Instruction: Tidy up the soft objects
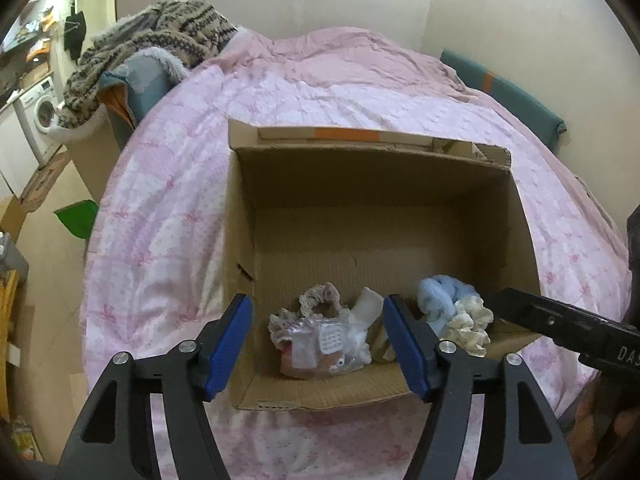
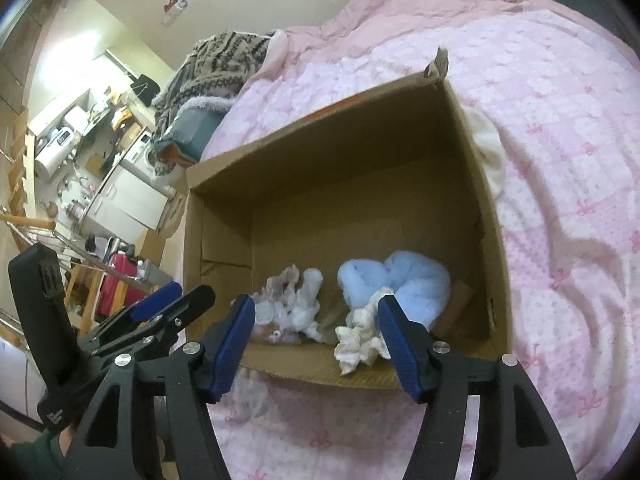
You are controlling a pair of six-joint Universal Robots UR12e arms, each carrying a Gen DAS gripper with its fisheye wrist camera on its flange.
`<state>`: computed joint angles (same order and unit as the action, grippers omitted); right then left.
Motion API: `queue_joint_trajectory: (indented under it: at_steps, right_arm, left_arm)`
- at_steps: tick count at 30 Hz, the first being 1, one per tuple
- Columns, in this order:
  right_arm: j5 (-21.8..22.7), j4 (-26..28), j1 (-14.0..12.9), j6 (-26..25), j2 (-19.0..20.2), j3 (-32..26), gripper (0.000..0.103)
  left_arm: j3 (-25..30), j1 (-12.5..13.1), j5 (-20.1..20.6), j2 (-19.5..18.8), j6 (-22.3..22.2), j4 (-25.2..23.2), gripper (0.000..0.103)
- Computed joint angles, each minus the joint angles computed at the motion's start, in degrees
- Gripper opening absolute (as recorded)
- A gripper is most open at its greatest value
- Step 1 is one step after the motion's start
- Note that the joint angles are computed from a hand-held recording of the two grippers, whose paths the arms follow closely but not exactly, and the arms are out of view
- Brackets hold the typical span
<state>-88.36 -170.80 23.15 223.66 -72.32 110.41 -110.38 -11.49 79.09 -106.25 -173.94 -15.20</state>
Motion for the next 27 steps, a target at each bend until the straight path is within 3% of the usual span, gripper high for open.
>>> queue_joint_trajectory:
  at_steps: [4,7,11,14,27]
  right_arm:
    - [-3.8,1.3,0.8,-0.3,-0.6,-0.3,0.068]
    - [-8.7,2.0,2.0,-1.3,-1.3,-0.4,0.075]
    - [-13.1,2.0,3.1,-1.9,-2.5,0.1,0.081]
    - [-16.7,1.9,4.1,-2.0,-3.3,0.6,0.102]
    - [-23.7,2.7,7.8,-0.5,-4.2,1.8,0.103]
  left_arm:
    - [-0.7,0.1,1.9,0.7,-1.5,2.4,0.065]
    - [-1.4,0.5,1.5,1.6,-1.7,3.7,0.065]
    - [-2.7,1.0,1.1,3.2,-0.8,5.0,0.076]
    - [-4.0,1.2,1.4,4.6,-0.9,5.9,0.078]
    - [-9.7,2.9,1.4,9.0,-1.4,8.3,0.100]
